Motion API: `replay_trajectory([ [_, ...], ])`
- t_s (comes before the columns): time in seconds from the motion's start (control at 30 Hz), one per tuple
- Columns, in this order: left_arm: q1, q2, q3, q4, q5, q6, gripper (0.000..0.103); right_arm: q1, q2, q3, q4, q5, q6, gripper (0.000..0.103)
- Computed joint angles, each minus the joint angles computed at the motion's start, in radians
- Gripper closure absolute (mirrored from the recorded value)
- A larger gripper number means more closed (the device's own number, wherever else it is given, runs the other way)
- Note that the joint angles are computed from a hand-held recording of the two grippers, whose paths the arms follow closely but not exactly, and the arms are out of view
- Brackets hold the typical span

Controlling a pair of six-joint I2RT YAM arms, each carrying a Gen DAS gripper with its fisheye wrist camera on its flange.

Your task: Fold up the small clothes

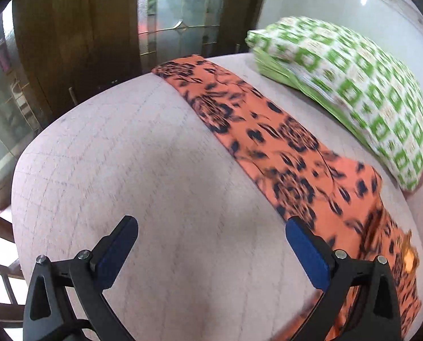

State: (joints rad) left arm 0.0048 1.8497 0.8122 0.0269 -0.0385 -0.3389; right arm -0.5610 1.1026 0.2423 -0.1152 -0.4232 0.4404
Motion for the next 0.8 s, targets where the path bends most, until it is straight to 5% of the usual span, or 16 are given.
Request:
replay_trajectory([
  [0.13,0.103,0.057,0.077,-0.002,0.148,-0.004,0.0,-0.028,-0.303,-0.103,-0.156,-0.076,-0.043,0.048],
  [0.3,0.205,0.237,0.311,-0.095,0.346,-0.03,0.001,0.179,-0.198,-0.133,-0.001,-0.009,0.016,0.048],
  [0.4,0.252,0.356,0.469,-0.182,0.457,-0.064,0.016,0.221,-0.145,-0.137,0.07,-0.005,0.021,0.048],
  [0.47,0.267,0.421,0.576,-0.23,0.478,-0.087,0.017,0.22,-0.043,-0.138,0.169,-0.029,0.031,0.048],
  [0.73,0.242,0.654,1.002,-0.393,0.396,-0.106,0.028,0.2,-0.045,-0.138,0.176,-0.033,0.017,0.048],
  [0.77,0.236,0.67,1.029,-0.389,0.383,-0.11,0.033,0.182,-0.054,-0.138,0.168,-0.043,0.011,0.048],
  [0.8,0.235,0.682,1.046,-0.387,0.379,-0.112,0.052,0.171,-0.062,-0.137,0.162,-0.049,0.007,0.048],
])
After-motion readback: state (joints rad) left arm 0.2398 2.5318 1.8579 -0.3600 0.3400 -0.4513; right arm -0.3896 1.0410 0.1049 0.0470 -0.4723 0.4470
